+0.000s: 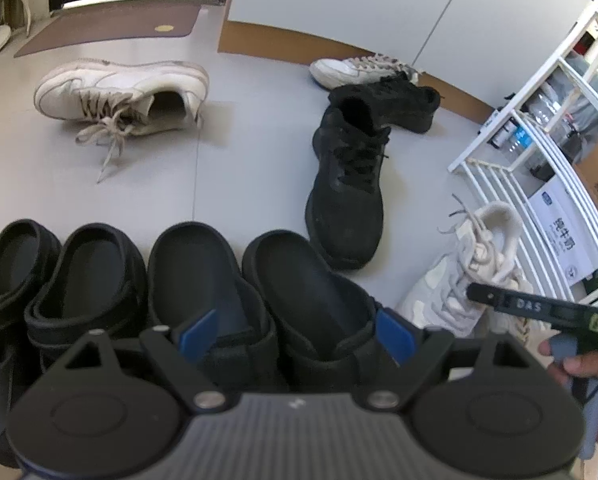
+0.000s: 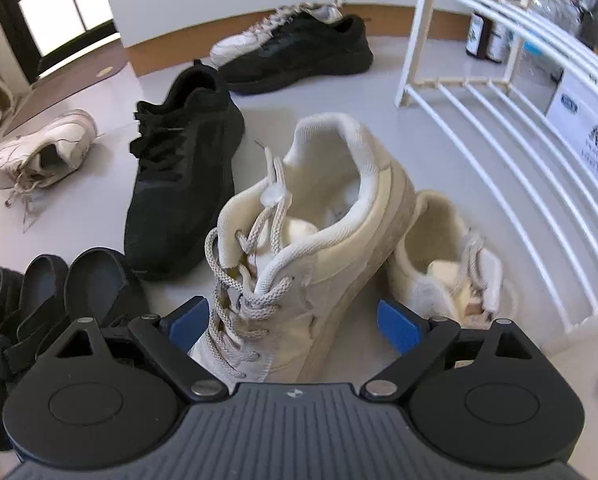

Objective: Organize scattered shoes
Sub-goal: 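Carry the cream laced sneaker toward the other cream sneaker by the rack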

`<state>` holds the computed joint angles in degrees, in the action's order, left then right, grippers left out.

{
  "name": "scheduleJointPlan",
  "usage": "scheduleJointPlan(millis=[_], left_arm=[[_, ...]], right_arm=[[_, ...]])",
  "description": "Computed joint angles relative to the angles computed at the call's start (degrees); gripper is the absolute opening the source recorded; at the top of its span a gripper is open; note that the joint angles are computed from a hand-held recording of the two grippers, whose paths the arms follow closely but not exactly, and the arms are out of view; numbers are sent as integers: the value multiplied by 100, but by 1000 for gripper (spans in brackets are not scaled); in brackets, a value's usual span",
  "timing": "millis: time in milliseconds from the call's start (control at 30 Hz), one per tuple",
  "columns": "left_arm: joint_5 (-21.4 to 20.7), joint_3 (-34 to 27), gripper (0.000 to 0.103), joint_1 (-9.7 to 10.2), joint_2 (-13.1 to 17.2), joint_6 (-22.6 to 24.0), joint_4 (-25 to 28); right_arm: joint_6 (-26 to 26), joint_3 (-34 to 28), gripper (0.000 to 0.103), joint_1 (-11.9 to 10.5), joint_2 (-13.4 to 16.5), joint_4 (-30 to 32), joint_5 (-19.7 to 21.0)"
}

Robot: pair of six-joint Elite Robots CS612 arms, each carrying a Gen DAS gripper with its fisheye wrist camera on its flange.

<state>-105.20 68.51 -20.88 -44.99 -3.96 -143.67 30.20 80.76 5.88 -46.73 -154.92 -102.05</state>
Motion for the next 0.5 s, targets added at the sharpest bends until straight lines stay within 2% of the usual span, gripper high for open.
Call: scheduleJointPlan(millis=[167, 333, 500], left_arm=[[-45, -27, 88, 1, 15, 25, 5], [-55, -23, 88, -7, 12, 37, 75], [-129, -11, 88, -6, 1, 47, 120]], right_arm=[[68, -90, 95, 43, 95, 121, -271], [190, -219, 95, 79, 188, 130, -272], [467, -504, 95, 113, 364, 468, -449]])
